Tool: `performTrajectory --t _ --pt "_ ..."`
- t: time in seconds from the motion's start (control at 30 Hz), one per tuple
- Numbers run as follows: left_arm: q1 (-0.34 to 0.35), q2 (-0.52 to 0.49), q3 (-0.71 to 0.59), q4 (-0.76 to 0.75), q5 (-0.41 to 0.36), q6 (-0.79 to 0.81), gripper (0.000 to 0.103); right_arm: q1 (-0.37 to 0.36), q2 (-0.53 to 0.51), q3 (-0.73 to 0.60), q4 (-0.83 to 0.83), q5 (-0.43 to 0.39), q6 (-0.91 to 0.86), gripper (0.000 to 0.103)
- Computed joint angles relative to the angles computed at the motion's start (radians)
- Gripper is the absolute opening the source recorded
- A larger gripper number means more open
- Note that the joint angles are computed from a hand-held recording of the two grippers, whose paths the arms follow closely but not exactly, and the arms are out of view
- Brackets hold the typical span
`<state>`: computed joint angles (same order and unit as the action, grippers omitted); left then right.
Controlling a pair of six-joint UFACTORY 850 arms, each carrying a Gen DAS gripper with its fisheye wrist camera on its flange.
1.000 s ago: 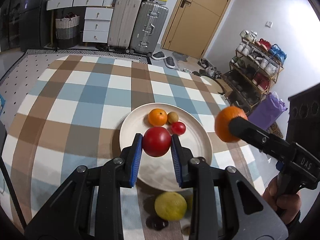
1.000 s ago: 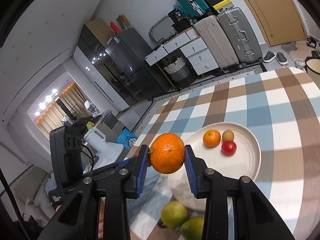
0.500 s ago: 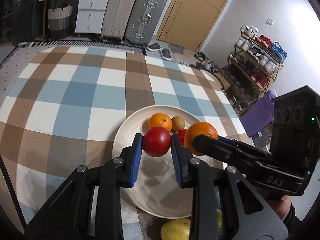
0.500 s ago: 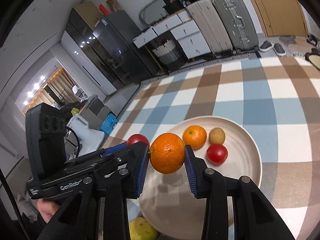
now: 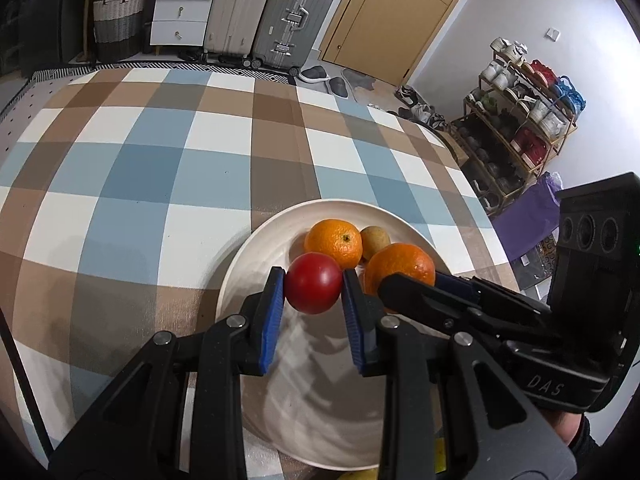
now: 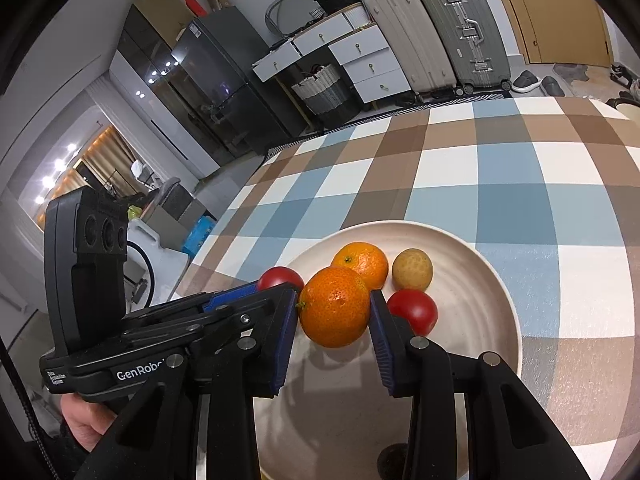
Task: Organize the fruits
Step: 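Carry tomato and orange over the cream plate with both grippers and release, then withdraw both open grippers from the plate toward the remaining fruits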
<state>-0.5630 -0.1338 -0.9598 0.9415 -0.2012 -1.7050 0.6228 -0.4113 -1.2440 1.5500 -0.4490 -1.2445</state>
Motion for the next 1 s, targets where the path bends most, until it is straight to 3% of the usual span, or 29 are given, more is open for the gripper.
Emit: performTrajectory --t 0.17,0.23,0.3,0.4,0.47,0.63,0.87,1.0 --pt "0.025 0.012 0.019 0.034 0.054 -0.106 0.026 -0.005 -0.007 -0.002 0.013 -0.021 0.0 0.037" --pt "0.03 0.018 0.025 -0.023 0.074 -0.056 0.026 -0.009 -0.002 0.005 0.041 -0.021 -0.012 0.048" --pt "0.019 0.02 0.02 -0.077 0.053 0.018 0.026 -0.012 0.014 0.02 0.083 -0.017 -0.055 0.052" --pt "-0.001 0.043 0.026 -0.021 0.022 -0.044 0.028 -0.018 0.04 0.04 0.119 -0.016 -0.085 0.052" --pt "-0.013 0.061 0.031 0.0 0.0 -0.07 0.035 -0.025 0.068 0.065 0.154 -0.027 -0.108 0.052" --pt "-0.069 0.113 0.039 -0.013 -0.105 -0.062 0.04 -0.029 0.155 0.139 0.218 -0.018 -0.168 0.052" --pt "-0.189 0.189 0.053 0.034 -0.285 -0.125 0.062 -0.028 0.297 0.259 0.307 -0.011 -0.245 0.053" --pt "-0.29 0.212 0.038 0.052 -0.473 -0.158 0.071 -0.021 0.38 0.324 0.348 0.005 -0.303 0.053"
